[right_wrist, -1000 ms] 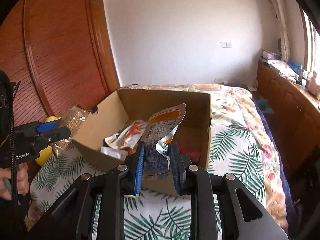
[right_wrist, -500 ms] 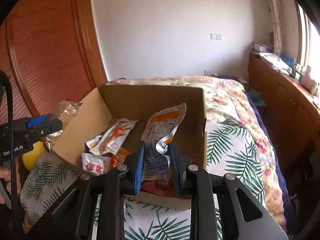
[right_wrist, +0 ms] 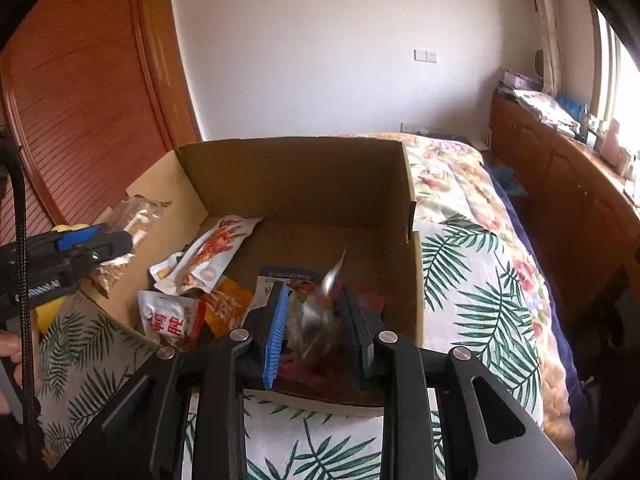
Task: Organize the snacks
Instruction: 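Open both tools to drop cracker pack and clear packet into the box, then withdraw both tools and move left tool toward the small white snack packet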
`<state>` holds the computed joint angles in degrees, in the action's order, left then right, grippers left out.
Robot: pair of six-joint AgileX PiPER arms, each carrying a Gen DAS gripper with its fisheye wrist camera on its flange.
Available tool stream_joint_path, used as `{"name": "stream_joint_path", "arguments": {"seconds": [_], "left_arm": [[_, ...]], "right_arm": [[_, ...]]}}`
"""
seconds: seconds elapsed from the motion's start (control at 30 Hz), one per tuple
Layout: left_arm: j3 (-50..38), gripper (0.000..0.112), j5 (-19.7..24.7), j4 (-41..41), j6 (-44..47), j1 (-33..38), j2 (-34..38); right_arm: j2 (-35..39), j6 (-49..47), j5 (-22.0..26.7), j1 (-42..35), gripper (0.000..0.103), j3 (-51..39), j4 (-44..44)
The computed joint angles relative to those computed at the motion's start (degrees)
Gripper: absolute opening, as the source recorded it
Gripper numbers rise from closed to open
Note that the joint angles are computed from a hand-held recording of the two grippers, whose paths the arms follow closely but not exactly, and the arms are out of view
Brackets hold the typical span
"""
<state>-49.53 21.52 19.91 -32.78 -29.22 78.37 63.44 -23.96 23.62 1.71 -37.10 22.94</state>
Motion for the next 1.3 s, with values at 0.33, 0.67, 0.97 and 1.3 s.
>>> {"name": "stream_joint_path", "arguments": {"seconds": [0.33,0.67,0.97,1.3], "left_arm": [[1.37,0.058,-0.71,4.15,-3.9,-1.54,-0.9],[6.27,0.06,0.79,8.04,-6.28,-7.43,-10.12],[10.74,0.06,6.18,16.75,-17.2,-19.58,-19.54],[17.99,0.06,10.42,30.11,-34.83,-31.96,-20.83]], "right_arm": [[-4.82,-7.97,2.62,-3.64,0.033,3.1,6.16],[-17.13,-24.39,15.61,-15.37,0.035,6.49,18.95],[-25.61,-39.18,32.72,-32.9,0.035,10.64,27.56],[-28.65,-47.69,39.75,-42.63,0.035,16.02,28.37]]}}
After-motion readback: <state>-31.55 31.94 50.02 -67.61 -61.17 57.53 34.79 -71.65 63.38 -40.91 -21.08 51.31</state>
